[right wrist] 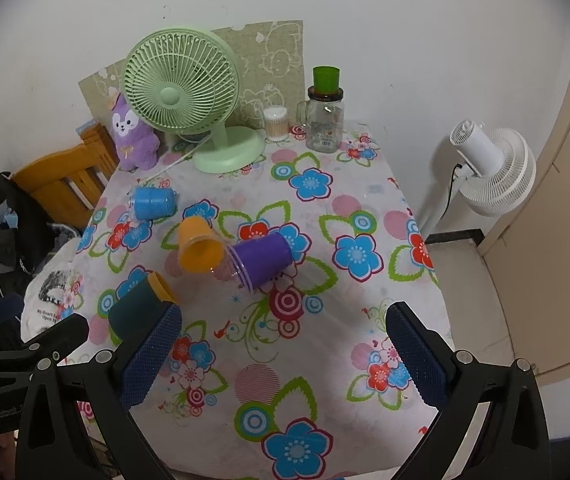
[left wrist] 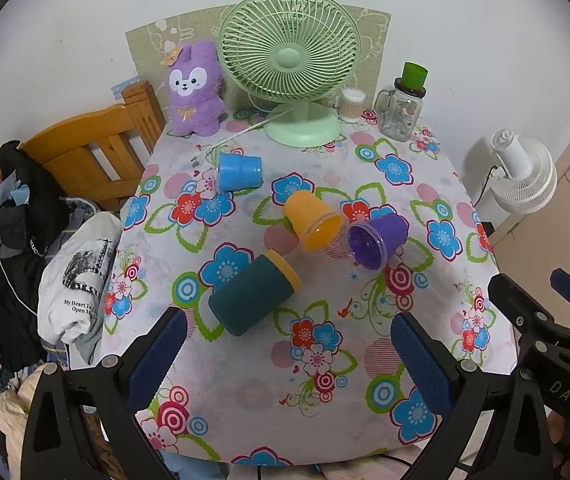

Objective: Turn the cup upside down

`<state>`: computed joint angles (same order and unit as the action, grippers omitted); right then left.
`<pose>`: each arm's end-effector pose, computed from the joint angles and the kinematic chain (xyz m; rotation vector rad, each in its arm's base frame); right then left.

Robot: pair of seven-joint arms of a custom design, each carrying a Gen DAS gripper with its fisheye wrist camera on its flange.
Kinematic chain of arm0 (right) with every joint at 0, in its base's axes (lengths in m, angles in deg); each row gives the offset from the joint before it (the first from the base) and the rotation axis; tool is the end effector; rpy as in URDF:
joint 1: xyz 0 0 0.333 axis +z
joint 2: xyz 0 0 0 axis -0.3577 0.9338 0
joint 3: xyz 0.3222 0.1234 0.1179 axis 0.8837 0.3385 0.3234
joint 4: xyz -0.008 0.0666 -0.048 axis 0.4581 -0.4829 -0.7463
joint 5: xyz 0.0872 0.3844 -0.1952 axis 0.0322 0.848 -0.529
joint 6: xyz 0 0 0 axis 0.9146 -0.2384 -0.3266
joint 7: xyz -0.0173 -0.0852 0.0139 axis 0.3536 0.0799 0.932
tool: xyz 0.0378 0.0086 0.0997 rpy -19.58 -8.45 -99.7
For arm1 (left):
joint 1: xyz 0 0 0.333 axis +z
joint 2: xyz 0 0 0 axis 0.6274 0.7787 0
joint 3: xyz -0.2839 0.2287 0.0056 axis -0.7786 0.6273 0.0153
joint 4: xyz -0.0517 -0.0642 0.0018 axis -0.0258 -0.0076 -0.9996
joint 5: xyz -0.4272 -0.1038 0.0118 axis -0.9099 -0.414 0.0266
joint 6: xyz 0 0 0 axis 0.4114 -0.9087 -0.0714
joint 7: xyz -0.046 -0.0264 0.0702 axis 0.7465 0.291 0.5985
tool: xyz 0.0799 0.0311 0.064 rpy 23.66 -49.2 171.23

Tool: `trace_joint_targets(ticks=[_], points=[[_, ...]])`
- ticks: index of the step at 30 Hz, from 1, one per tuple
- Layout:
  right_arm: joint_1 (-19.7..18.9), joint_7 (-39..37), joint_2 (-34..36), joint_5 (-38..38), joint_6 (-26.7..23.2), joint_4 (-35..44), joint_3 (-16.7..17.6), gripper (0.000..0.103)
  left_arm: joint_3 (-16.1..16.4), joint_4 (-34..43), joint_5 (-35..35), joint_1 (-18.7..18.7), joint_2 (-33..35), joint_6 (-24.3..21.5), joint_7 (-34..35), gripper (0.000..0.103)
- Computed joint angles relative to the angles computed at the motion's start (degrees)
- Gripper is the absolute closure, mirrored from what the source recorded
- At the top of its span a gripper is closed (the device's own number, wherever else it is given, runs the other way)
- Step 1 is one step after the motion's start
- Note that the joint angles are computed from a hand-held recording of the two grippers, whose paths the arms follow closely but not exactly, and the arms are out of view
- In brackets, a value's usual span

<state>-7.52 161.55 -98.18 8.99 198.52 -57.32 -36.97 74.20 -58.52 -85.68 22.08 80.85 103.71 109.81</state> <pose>0.4064 0.2236 0.5371 -1.3722 2.2944 -0.7254 0.4985 -0.3110 0.5538 -1.4601 2.4090 -0.6038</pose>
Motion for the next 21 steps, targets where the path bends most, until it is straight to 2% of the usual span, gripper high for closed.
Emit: trace_joint_targets(ticks=[21], points=[[1.1, 2.8, 3.3, -1.5, -2.7, 3.3, -0.2, 0.000, 1.0, 2.5, -3.4, 0.7, 2.4, -1.7, 8.2, 0.000]])
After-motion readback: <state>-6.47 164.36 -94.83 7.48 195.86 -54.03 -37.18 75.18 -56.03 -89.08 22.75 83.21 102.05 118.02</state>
